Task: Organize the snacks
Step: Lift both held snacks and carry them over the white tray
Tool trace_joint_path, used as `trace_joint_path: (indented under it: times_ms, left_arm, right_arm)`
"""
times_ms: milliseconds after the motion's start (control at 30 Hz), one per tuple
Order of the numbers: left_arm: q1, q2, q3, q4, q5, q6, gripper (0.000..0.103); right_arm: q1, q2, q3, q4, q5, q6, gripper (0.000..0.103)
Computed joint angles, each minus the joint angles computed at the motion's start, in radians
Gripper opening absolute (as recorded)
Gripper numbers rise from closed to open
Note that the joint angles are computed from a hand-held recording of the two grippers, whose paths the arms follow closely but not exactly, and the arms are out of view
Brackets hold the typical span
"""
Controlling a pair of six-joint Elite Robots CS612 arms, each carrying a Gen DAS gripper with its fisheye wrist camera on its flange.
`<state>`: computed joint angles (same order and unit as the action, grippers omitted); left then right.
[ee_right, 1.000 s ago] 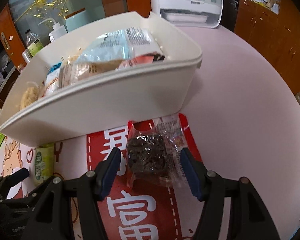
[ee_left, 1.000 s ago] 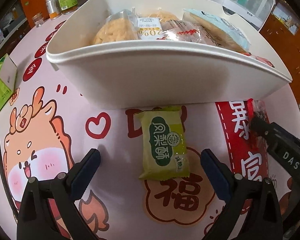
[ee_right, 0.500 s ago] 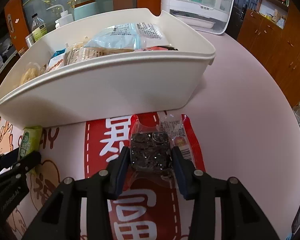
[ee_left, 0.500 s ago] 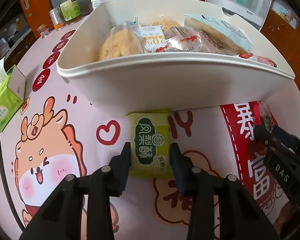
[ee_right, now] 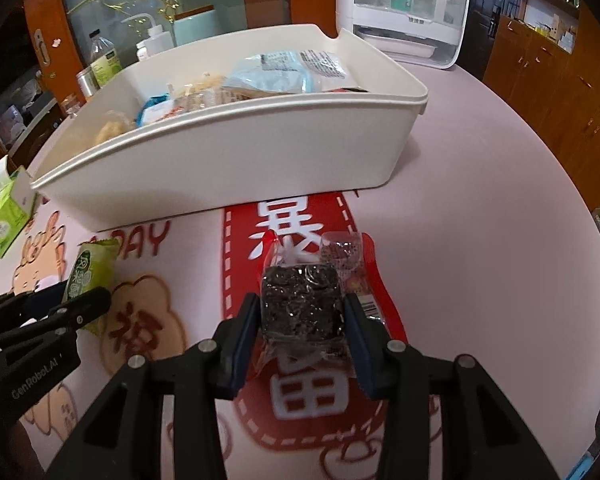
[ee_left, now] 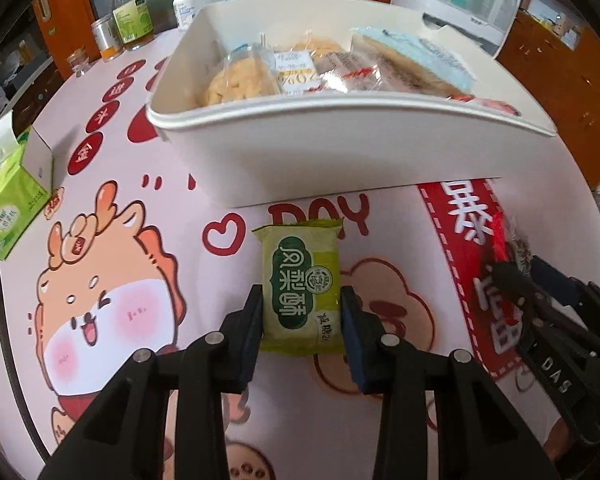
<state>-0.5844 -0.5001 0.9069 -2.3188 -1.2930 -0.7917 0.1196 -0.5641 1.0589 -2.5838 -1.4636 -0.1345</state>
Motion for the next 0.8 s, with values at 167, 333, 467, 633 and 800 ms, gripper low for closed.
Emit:
trace_joint_path:
  times_ms: [167,333,467,633,800]
  left_arm:
    - [-0.008,-0.056,0.077,-0.081,0.014,0.029,0.035]
    - [-0.015,-0.102,0.126,-0.143,0.056,0.058,0.035]
    - [-0.016,-0.129,0.138,-0.177,0.099,0.09,0.035]
    - [-0.009,-0.145,0.121,-0.203,0.145,0.115,0.035]
    - [-0.003,-0.157,0.099,-0.234,0.197,0.148,0.035]
  right_arm:
    - [0.001,-0.042,0.063,-0.042,0.029,0.005,0.042]
    - [0.002,-0.081,0.113,-0.096,0.053,0.012,0.042]
    - [0.003,-0.107,0.136,-0.148,0.075,0.021,0.042]
    - [0.004,-0.126,0.141,-0.208,0.104,0.026,0.042]
    - [0.007,-0.134,0.119,-0.256,0.135,0.027,0.042]
